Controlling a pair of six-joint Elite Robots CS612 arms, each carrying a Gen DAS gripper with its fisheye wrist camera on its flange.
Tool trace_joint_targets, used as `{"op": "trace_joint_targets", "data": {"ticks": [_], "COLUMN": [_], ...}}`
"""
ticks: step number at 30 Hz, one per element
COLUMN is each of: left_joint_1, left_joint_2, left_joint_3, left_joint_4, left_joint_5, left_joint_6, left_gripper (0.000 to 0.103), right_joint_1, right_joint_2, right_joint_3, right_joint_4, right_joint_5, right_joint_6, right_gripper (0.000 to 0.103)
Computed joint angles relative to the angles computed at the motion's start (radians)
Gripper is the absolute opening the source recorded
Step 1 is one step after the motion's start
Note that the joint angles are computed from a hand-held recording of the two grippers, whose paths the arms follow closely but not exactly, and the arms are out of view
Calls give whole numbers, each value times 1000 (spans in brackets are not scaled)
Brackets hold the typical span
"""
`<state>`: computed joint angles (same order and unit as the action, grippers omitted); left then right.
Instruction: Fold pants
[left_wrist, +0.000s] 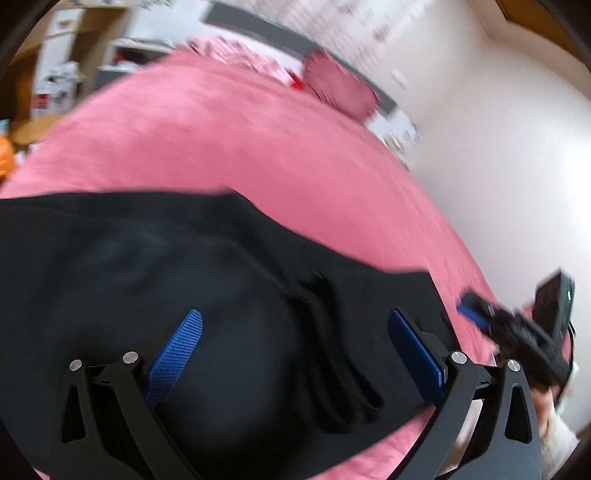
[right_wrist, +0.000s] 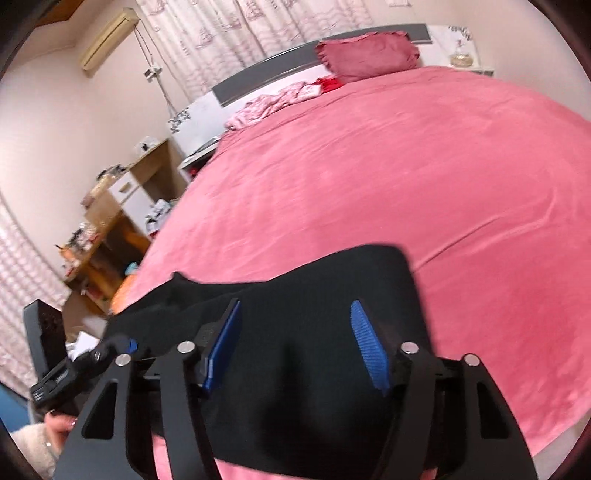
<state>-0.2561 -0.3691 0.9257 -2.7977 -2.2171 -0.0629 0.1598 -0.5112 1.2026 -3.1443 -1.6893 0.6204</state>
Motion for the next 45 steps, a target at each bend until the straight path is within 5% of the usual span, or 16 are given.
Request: {"op": "trace_joint_targets", "data": {"ticks": [4, 7, 9, 16, 20, 28, 35, 40, 45], "left_joint_1": [-25, -43, -49, -35, -43, -51, -19, 5, 38], "left_joint_2": [18, 34, 38, 21, 42, 36, 19, -1, 2], "left_joint_3": [-55, -92, -104, -82, -99, -42, 3, 40, 38], "left_joint_4": [171, 277, 306, 205, 263, 106, -2, -96, -125], "left_joint_5": [-21, 4, 16, -48, 23, 72, 74, 158, 235], "left_joint_6": [71, 109, 128, 89, 107, 174, 19, -118, -323], "left_gripper": [95, 64, 25, 17, 17, 20, 72, 87, 87], "right_joint_1": [-16, -30, -39, -37, -17, 12, 14, 20, 21], "right_joint_2": [6, 23, 27, 17, 32, 76, 92, 100, 103], "right_joint_3": [-1, -22, -17, 13, -4, -31, -41, -54, -57], "right_joint_4": [22, 72, 82, 77, 103, 22, -28, -24, -29], "right_joint_5": [-5, 19, 41, 38, -34, -161, -164, -180, -176], "right_joint_6": [-55, -60, -48, -56, -123, -238, -288, -319, -328], "right_gripper": [47, 40, 39, 38, 39, 41, 59, 70, 79]}}
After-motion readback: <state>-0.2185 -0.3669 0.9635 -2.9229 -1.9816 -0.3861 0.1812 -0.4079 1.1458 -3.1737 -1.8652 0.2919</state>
